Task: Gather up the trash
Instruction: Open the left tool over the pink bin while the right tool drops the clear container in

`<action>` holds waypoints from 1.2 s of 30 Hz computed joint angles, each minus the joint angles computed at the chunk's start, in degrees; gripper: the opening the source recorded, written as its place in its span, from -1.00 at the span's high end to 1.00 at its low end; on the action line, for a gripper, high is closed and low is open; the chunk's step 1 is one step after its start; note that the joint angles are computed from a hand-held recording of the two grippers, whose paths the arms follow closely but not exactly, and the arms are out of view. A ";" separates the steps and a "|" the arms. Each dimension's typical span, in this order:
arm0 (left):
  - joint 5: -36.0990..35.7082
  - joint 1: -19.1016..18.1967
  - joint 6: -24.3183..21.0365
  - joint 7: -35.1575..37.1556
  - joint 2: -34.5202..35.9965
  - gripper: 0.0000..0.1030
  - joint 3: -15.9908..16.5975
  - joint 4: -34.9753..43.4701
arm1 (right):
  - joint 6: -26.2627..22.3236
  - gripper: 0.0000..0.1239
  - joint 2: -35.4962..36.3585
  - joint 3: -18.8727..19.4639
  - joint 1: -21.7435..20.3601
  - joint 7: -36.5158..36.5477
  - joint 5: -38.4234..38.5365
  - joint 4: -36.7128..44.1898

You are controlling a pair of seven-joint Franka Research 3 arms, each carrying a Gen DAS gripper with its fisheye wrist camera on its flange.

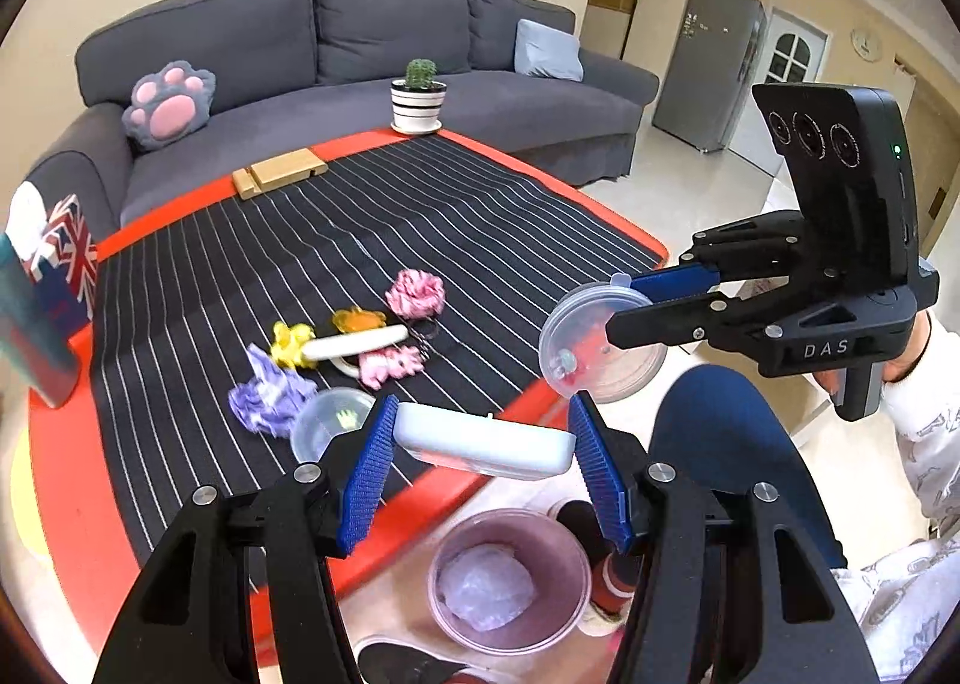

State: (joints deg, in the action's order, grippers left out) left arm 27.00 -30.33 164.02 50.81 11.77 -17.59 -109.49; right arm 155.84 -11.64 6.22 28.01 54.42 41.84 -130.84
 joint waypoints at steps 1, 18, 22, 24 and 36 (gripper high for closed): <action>0.28 -0.24 0.29 -0.61 -0.34 -0.11 0.05 -0.63 | 0.12 0.63 -0.72 0.12 0.17 0.02 0.24 -0.83; -0.15 -2.01 4.24 -3.31 -1.07 -0.50 -1.36 -5.77 | 1.82 0.63 -6.31 -0.23 3.13 2.59 0.89 -9.02; 4.67 -3.65 5.09 -9.84 -1.71 -0.77 1.09 -6.41 | 2.09 0.63 -6.66 -0.28 3.45 2.90 0.88 -9.61; 5.97 -3.56 4.99 -11.54 -2.13 -0.78 1.27 -6.64 | 2.16 0.63 -6.83 -0.35 3.61 2.88 0.85 -9.75; 12.86 -1.84 4.67 -20.34 -5.49 -0.82 1.11 -8.96 | 1.13 0.63 -6.41 -0.66 4.65 1.28 2.28 -9.62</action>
